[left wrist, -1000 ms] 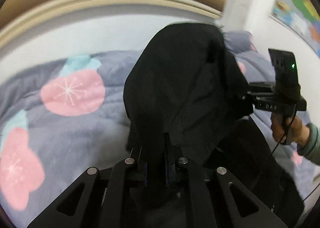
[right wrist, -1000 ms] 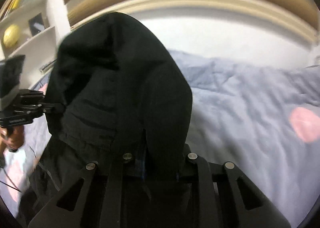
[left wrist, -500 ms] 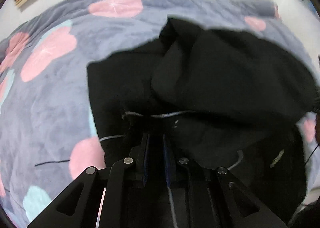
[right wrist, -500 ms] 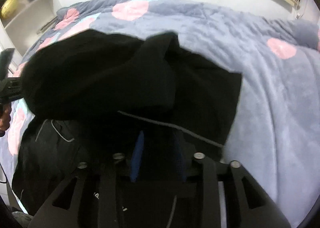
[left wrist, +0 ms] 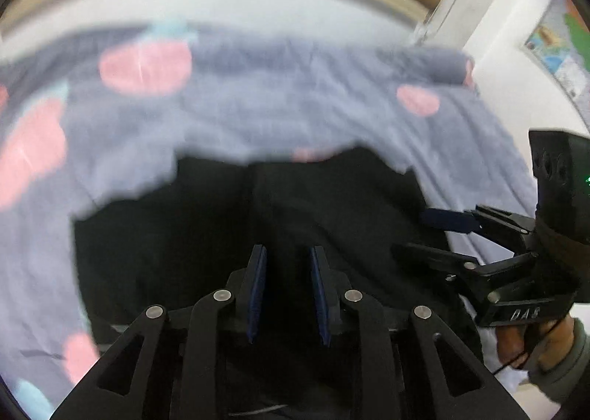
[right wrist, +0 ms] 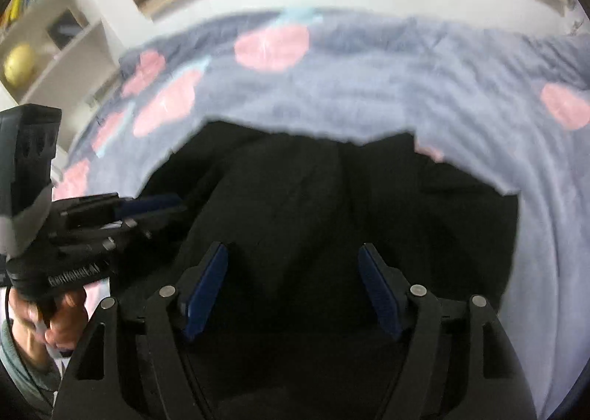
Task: Fold large clothes
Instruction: 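Lift the hood with both tools and fold it down onto the jacket body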
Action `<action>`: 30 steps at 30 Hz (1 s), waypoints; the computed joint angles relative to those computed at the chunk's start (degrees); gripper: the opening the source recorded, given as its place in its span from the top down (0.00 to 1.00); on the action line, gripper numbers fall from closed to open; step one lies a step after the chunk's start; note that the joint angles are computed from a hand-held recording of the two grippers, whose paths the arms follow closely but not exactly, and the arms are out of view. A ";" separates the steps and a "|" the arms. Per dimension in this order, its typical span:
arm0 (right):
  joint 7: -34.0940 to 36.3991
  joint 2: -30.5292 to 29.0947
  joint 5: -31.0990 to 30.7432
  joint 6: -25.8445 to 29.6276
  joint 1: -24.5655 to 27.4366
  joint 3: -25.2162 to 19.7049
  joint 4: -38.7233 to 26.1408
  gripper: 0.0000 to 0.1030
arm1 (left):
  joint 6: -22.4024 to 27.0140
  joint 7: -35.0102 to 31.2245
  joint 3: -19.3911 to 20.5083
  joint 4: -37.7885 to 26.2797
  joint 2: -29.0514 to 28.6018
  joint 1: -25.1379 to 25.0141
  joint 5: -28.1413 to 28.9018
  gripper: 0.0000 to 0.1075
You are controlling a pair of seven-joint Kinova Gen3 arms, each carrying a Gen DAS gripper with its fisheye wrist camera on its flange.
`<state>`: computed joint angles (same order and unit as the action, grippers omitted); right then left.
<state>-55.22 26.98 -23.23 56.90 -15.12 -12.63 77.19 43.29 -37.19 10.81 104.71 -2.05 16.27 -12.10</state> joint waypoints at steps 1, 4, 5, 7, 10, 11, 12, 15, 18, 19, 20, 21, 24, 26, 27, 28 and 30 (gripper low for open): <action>-0.46 0.40 1.90 -0.71 -1.23 0.55 1.32 0.27 | -1.40 1.67 0.93 1.41 0.50 0.36 0.10 0.77; -1.81 1.12 7.42 -2.34 -3.38 1.84 4.73 0.28 | -8.39 5.58 0.18 8.85 2.26 1.67 3.74 0.77; -2.75 1.19 9.42 -4.26 -3.64 1.60 6.34 0.28 | -10.72 7.91 0.03 11.03 2.05 1.67 5.92 0.77; -3.98 0.65 10.65 -8.92 -5.50 3.09 10.89 0.28 | -15.38 12.57 -0.68 15.50 0.82 2.42 8.76 0.78; -5.28 -0.80 11.60 -15.41 -6.89 3.74 15.71 0.26 | -22.37 19.56 2.64 20.58 0.01 0.40 6.03 0.78; -6.48 -0.86 12.64 -16.32 -6.23 2.62 16.20 0.26 | -24.26 21.89 3.35 21.64 -0.01 -0.04 4.38 0.78; -6.75 -0.96 12.84 -16.30 -6.01 2.37 16.19 0.26 | -25.22 24.22 3.46 22.05 0.02 0.20 2.50 0.78; -3.84 -1.77 10.96 -13.87 -3.20 0.81 15.50 0.26 | -22.51 31.05 7.08 20.73 -0.91 -0.91 -4.35 0.77; 1.12 -4.28 5.09 -10.30 2.72 -1.58 15.73 0.26 | -16.15 36.34 8.24 18.35 -3.45 2.71 -9.94 0.77; 3.07 -5.33 3.11 -10.24 4.31 -2.15 16.61 0.26 | -14.74 36.81 8.88 17.56 -4.03 3.33 -10.55 0.77; 4.25 -6.77 2.06 -10.77 4.99 -2.15 17.86 0.26 | -14.09 37.45 9.73 17.24 -4.88 3.66 -11.22 0.77; 4.80 -7.86 1.95 -12.23 4.61 -1.53 19.23 0.26 | -13.56 37.60 10.30 17.00 -5.41 3.82 -11.40 0.75; 1.97 -6.80 5.65 -13.68 0.66 1.41 20.65 0.26 | -11.14 37.04 11.22 15.80 -3.16 4.29 -10.11 0.70; -0.94 -3.88 8.53 -12.44 -1.69 2.53 18.61 0.25 | -13.28 35.31 8.07 16.85 -0.59 5.64 -6.80 0.70; -1.62 -3.13 9.83 -12.28 -2.44 2.74 18.17 0.25 | -15.61 35.50 7.22 18.03 0.19 5.62 -6.24 0.70; -2.84 -2.81 11.17 -11.18 -3.18 3.01 17.18 0.25 | -17.08 36.61 6.54 18.84 0.60 5.85 -6.57 0.70; -5.04 -2.85 12.36 -7.64 -3.92 3.63 14.64 0.25 | -17.22 39.59 5.85 18.86 0.26 6.74 -7.53 0.70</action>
